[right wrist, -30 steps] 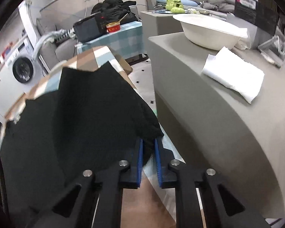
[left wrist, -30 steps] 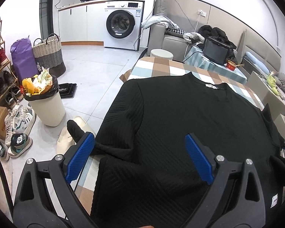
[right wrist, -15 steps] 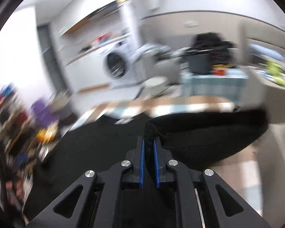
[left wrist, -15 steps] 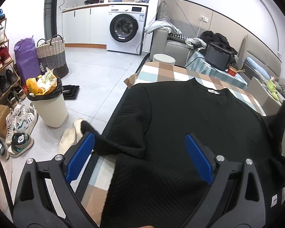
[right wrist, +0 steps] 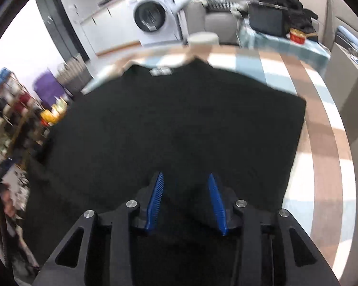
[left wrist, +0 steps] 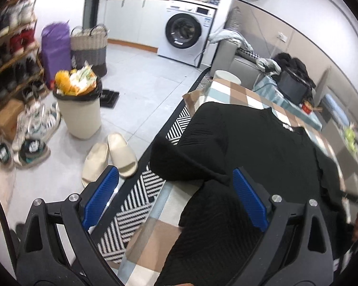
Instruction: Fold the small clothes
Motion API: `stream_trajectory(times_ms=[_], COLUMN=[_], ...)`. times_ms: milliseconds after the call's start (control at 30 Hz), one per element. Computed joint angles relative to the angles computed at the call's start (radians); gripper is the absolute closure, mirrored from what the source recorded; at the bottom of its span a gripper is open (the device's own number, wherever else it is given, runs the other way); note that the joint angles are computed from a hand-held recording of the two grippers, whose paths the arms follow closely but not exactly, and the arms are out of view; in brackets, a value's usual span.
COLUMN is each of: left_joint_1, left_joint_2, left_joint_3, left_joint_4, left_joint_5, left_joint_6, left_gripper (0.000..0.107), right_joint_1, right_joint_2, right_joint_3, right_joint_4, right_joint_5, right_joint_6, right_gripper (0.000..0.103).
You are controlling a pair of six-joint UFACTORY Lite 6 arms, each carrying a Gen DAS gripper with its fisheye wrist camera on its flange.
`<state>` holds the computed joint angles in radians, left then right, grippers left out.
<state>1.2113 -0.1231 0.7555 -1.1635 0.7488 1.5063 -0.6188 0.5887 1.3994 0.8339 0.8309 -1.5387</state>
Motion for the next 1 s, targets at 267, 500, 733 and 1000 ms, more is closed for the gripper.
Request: stream_trajectory(times_ms=[267,500,733,1000], left_joint_1=[-0.028,-0.129,-0.178,-0.57], left_joint_2=[0.246,0.518,0.353,0.054], left_joint_3=[0.186,0.406,0.293,0.219], left_joint_4=[0.059,0.103,-0.112,-0.17], left_joint_5=[0.019,0.049,-0.012,-0.021], left_joint_6=[-0.184,-0.386,-0.221,-0.179], left_gripper=[0.012,0.059,0.103,0.103], right_joint_1=[-0.104,-0.159,-0.206,-0.259], right_joint_2=[-0.069,-0.12,-0.126,-0.146], right_joint_3=[-0.043,-0.077,-0.092,-0.11], right_joint_4=[0.05,0.06,0.086,0.095], right_joint_5=[0.099,0.126,0.157,0.194], right_joint_6=[-0.059,-0.066,-0.082,-0.109], right_gripper=[0.058,0.054,0.054,0.054])
